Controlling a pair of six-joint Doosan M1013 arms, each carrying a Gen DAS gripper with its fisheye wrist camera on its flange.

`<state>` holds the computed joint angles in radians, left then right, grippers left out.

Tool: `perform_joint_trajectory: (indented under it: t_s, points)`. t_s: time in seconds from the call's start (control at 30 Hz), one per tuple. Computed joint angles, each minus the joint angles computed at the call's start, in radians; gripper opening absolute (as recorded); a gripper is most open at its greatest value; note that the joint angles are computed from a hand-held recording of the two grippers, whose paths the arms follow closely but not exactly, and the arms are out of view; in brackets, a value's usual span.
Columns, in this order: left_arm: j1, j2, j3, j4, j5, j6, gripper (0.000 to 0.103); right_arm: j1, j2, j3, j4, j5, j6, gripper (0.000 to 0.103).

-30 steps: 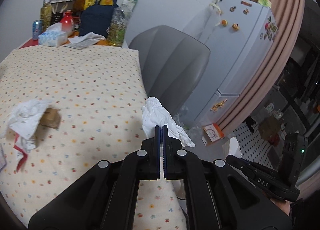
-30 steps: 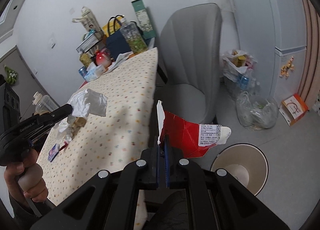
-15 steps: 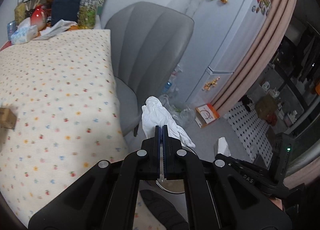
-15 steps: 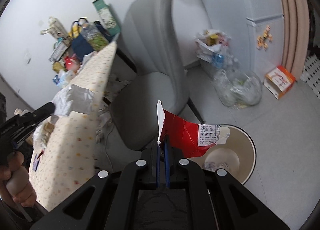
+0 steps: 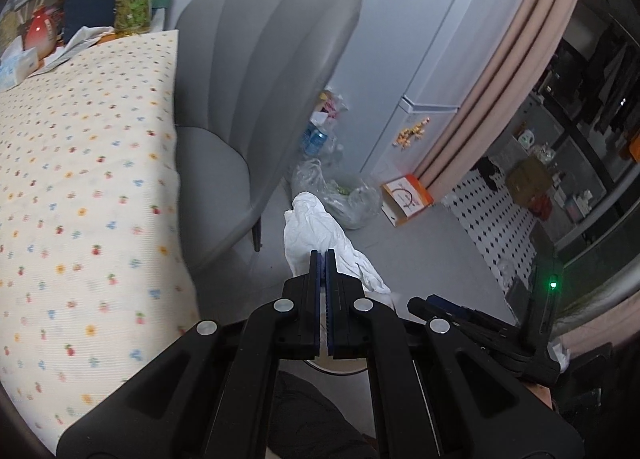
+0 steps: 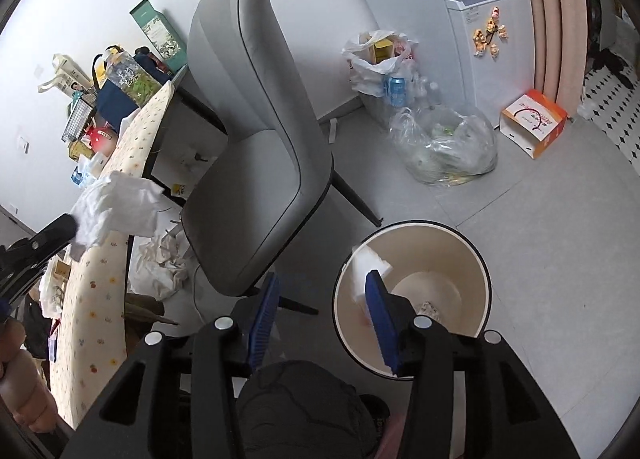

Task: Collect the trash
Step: 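Open the right tool to drop the red packaging while the left tool drops the tissue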

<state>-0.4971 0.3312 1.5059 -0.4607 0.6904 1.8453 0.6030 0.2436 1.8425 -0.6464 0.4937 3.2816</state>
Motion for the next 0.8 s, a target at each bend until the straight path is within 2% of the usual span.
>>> perform_joint_trajectory:
  t_s: [0.3,0.6,0.67,0.7,0.73,0.8]
  points:
    - [-0.050,0.032,-0.027,-0.007,0.048,0.028,0.003,0.017,-0.071,0.067,-0.113,0.057,0.170,0.047]
    - [-0.105,0.092,-0.081,-0.016,0.128,0.042,0.004,0.047,-0.158,0.140,-0.218,0.169,0.338,0.058]
    - [-0.109,0.105,-0.092,-0.017,0.144,0.037,0.017,0.048,-0.169,0.153,-0.227,0.180,0.361,0.058]
    - [-0.110,0.109,-0.095,-0.022,0.148,0.036,0.042,0.048,-0.174,0.158,-0.229,0.182,0.368,0.058]
    - [-0.109,0.108,-0.091,-0.033,0.138,0.040,0.057,0.047,-0.175,0.160,-0.228,0.183,0.369,0.058]
    - [-0.108,0.104,-0.084,-0.027,0.122,0.036,0.058,0.043,-0.179,0.165,-0.231,0.176,0.367,0.058]
